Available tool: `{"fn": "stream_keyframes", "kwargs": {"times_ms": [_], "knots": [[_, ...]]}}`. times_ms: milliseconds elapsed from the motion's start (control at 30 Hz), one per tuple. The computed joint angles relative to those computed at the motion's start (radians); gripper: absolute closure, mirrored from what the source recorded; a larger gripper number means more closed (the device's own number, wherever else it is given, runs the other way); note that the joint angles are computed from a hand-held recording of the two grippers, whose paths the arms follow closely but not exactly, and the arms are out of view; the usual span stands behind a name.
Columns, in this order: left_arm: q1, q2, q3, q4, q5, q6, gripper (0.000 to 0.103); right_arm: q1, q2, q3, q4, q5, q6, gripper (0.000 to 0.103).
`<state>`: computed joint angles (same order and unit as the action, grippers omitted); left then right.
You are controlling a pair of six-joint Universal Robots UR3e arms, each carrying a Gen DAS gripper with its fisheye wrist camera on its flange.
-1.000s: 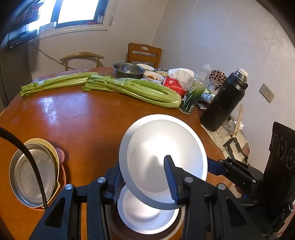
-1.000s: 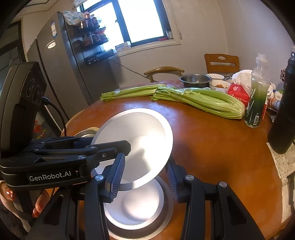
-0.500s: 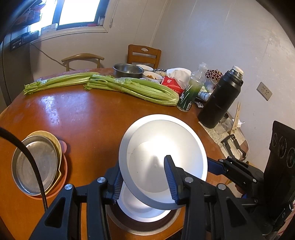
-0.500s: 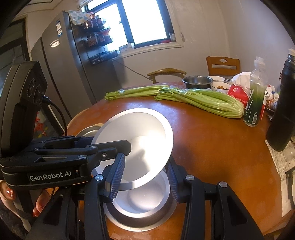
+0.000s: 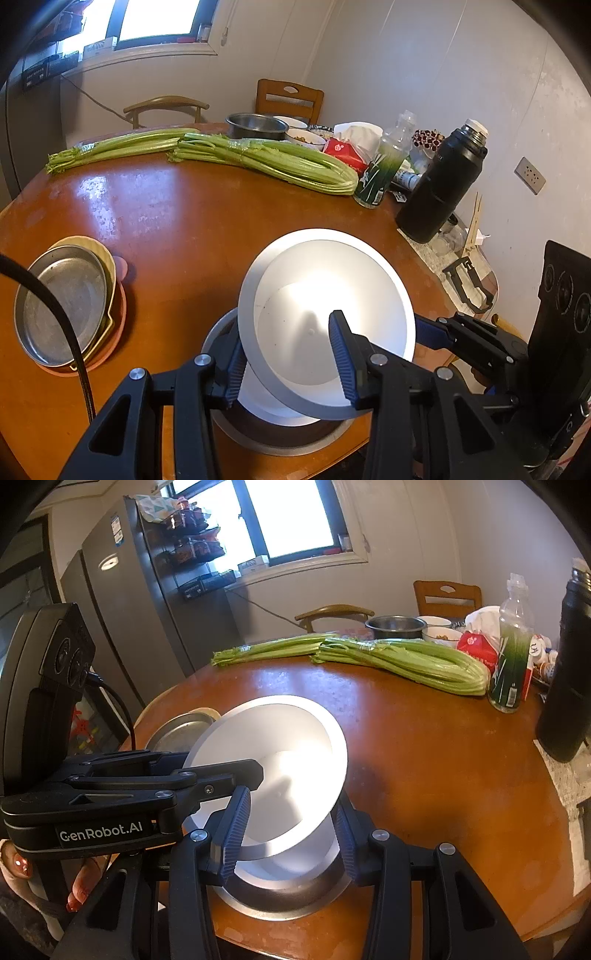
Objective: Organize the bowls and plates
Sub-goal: 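Lower the second cup onto the first cup and open the left tool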
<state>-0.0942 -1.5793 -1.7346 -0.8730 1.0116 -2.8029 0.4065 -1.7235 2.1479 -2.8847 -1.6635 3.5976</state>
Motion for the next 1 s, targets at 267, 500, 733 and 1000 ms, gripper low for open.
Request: {"fn": "stream_keyframes", "kwargs": {"times_ms": [267,500,733,1000], "knots": [[-0.014,-0.001,-0.028,0.019,0.025,-0.005,0.061,-0.002,-0.001,0.037,-0.024,0.018,0.016,0.056],[-0.011,-0.004,-0.048,0.029,0.026,-0.010,0.061,-0.008,0.009,0.048,-0.034,0.038,0.015,0.056],[-0.014,-0.016,-0.055,0.035,0.033,-0.011,0.061,-0.015,0.020,0.062,-0.050,0.056,0.015,0.056],[-0.018,-0.038,-0.059,0.039,0.042,-0.014,0.061,-0.029,0.038,0.071,-0.057,0.077,0.011,0.056]]}}
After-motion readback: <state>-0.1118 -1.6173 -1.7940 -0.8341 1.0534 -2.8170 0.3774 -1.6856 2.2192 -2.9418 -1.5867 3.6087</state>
